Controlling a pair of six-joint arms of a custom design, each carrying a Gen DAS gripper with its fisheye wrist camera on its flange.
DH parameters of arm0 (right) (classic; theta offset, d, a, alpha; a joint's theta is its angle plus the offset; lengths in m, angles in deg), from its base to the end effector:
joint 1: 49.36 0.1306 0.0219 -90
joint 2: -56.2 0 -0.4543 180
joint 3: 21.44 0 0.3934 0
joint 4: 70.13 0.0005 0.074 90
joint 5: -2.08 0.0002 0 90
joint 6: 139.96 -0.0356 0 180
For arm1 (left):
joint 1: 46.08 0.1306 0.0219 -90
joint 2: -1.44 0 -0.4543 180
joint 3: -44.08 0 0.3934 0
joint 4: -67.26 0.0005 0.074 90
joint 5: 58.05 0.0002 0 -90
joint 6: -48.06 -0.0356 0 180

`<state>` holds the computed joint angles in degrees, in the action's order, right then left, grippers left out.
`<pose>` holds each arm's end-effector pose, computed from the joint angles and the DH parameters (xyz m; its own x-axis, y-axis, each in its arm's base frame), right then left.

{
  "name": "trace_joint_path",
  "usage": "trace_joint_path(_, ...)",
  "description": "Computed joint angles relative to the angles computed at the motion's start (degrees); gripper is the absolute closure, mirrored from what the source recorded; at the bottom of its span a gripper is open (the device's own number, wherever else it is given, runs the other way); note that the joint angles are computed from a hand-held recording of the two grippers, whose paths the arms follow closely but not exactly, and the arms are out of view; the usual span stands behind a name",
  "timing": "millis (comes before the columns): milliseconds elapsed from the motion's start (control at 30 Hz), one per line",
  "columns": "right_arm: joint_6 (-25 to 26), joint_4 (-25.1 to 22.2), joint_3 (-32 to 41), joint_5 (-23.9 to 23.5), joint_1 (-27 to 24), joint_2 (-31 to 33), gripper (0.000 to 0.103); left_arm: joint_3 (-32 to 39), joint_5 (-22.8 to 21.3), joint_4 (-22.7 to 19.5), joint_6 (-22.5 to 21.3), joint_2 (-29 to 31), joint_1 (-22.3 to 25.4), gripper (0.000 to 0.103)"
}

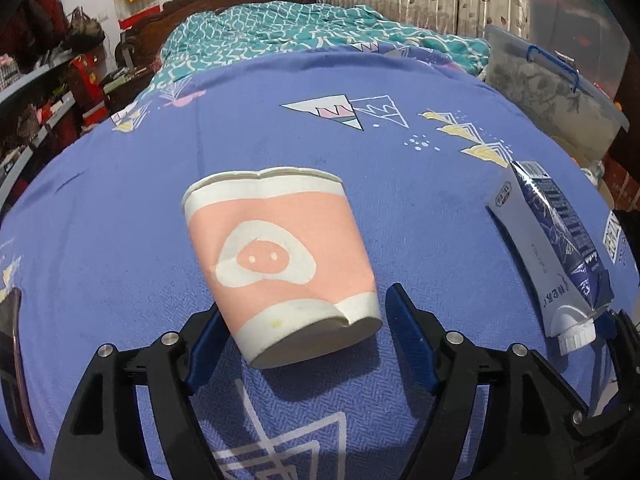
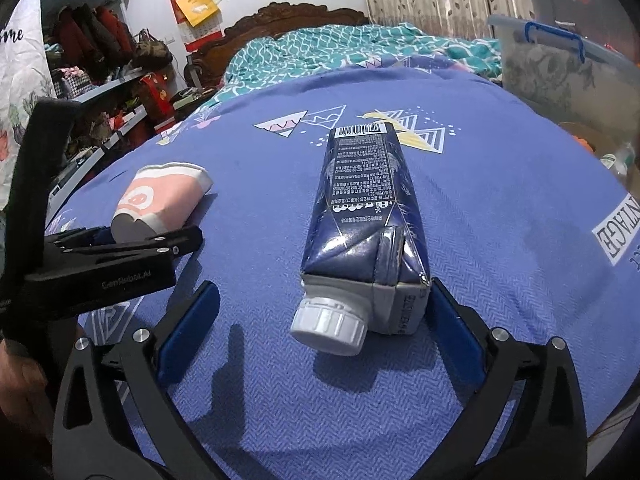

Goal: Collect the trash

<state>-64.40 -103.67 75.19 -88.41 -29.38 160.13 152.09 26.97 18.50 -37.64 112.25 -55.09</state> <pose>0.5680 0.2063 0.4497 -0.6819 0.0174 -0.7312 -0.1835 0.9637 0.1941 0.6366 -0.0983 0.4502 -0.7791 0.0479 -0.6250 0.0444 0.9988 0.0212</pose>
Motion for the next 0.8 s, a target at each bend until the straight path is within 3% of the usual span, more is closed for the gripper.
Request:
trace_joint_path(167, -1.62, 2.25, -1.23, -2.07, -0.65, -0.53, 0.003, -0.01, -2.03, -0.37, -0.42, 0.06, -0.6, 0.021)
trace_joint_path(300, -2.4, 3.25, -1.68, -3.27, -1.07, -0.67, 0.003, 1.49, 0.17, -2.66, 0.95, 1.02, 0.16, 0.008)
trace_joint_path(800, -1.58, 2.9, -1.34, -4.23, -1.26, -0.53, 0.003, 1.59, 1.78, -4.16, -1.03, 0.84, 0.32, 0.008)
